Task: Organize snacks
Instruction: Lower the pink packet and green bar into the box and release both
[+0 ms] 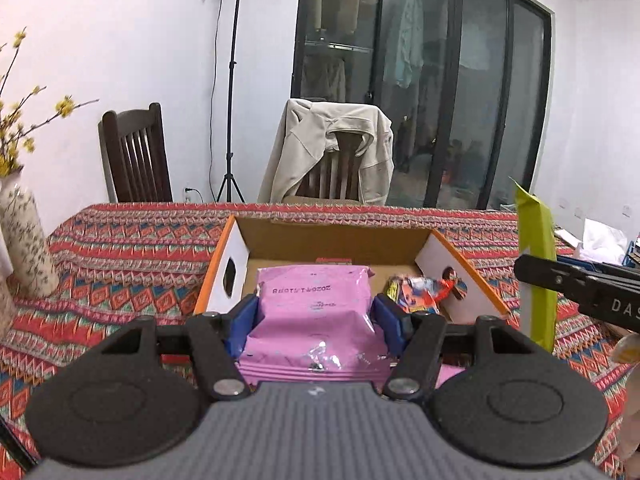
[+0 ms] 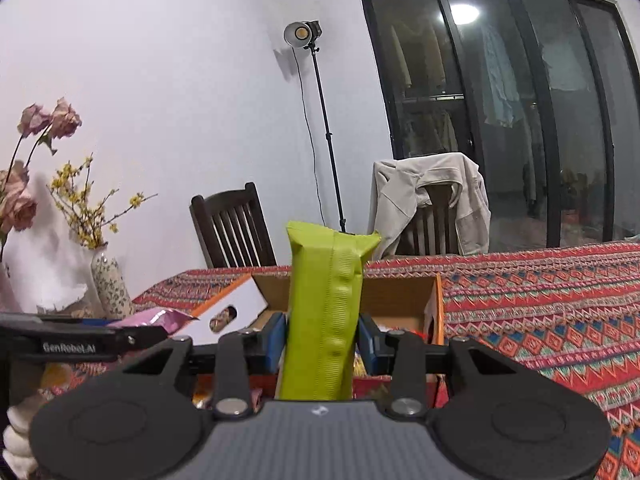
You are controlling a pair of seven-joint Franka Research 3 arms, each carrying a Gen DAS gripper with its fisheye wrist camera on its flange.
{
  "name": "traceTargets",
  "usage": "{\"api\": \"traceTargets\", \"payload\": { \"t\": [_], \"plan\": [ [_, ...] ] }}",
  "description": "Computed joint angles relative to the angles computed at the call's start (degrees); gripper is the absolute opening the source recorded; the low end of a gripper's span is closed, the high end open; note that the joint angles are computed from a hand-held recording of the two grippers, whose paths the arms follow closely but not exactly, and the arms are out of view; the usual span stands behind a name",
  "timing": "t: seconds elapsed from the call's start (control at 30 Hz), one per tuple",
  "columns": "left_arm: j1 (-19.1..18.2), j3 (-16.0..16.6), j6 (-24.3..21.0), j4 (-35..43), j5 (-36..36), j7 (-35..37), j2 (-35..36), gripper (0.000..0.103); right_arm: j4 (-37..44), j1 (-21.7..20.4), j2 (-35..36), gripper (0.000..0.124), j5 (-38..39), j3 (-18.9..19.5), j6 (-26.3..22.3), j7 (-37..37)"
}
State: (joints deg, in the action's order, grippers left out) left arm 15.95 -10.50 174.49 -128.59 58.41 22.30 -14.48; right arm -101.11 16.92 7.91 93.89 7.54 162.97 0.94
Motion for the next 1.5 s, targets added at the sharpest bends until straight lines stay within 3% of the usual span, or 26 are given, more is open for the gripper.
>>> {"api": "traceTargets", "payload": {
  "t": [0.23,0.33,0.5,0.7,0.77,0.97,1.17,1.23,1.3,1.33,1.37,1.43,1.5],
  "plan": [
    [-2.9,2.3,-3.8,9.3,-2.8,3.3,7.9,0.064,11.0,0.2,8.2,0.037,-12.4,1.5,3.1,12.0],
    [-4.3,3.7,-5.7,13.3,-1.0,1.4,11.3,0.064,16.8,0.5,12.7,0.037,-20.0,2.0,4.1,19.5],
    [-6.8,7.0,-6.8,18.2,-4.3,2.6,16.5,0.064,25.7,2.1,20.1,0.037,-32.1,1.1,4.0,31.5],
    [-8.4,10.5,-6.2,20.6,-2.1,0.1,20.4,0.064,32.7,0.8,27.3,0.037,-37.2,4.2,4.9,37.0],
    [-8.2,10.6,-6.2,21.2,-5.5,3.1,21.6,0.064,34.4,1.6,29.2,0.037,-42.2,2.5,2.7,41.6],
    [-9.3,11.4,-7.0,22.2,-10.3,8.7,24.2,0.064,37.4,0.2,32.5,0.037,-49.3,3.9,-0.3,47.6],
    [-10.6,13.0,-7.1,22.3,-9.6,7.8,24.8,0.065,39.9,0.3,34.9,0.039,-57.8,3.1,-3.4,55.1],
    [-11.4,13.8,-7.6,22.4,-6.9,4.9,24.7,0.076,40.1,0.9,35.2,0.04,-60.9,2.1,-3.6,58.0],
    [-11.8,14.5,-7.7,22.4,-4.1,1.3,24.4,0.09,39.9,0.9,35.0,0.063,-63.0,1.9,-3.8,60.2],
    [-11.4,14.3,-6.7,22.1,-4.0,0.8,24.2,0.097,39.8,0.8,34.9,0.087,-63.8,1.9,-3.9,61.1],
    [-11.2,14.1,-6.1,21.9,-4.0,0.5,24.0,0.103,39.9,0.7,35.0,0.102,-64.5,2.0,-3.8,61.6],
    [-12.4,15.3,-7.4,22.2,2.9,-6.3,23.3,0.103,40.0,0.5,35.0,0.103,-65.7,2.1,-3.8,62.6],
    [-11.8,14.6,-7.9,22.5,4.4,-7.5,23.3,0.103,39.9,0.3,34.9,0.103,-66.5,2.2,-3.5,63.4]
  ]
}}
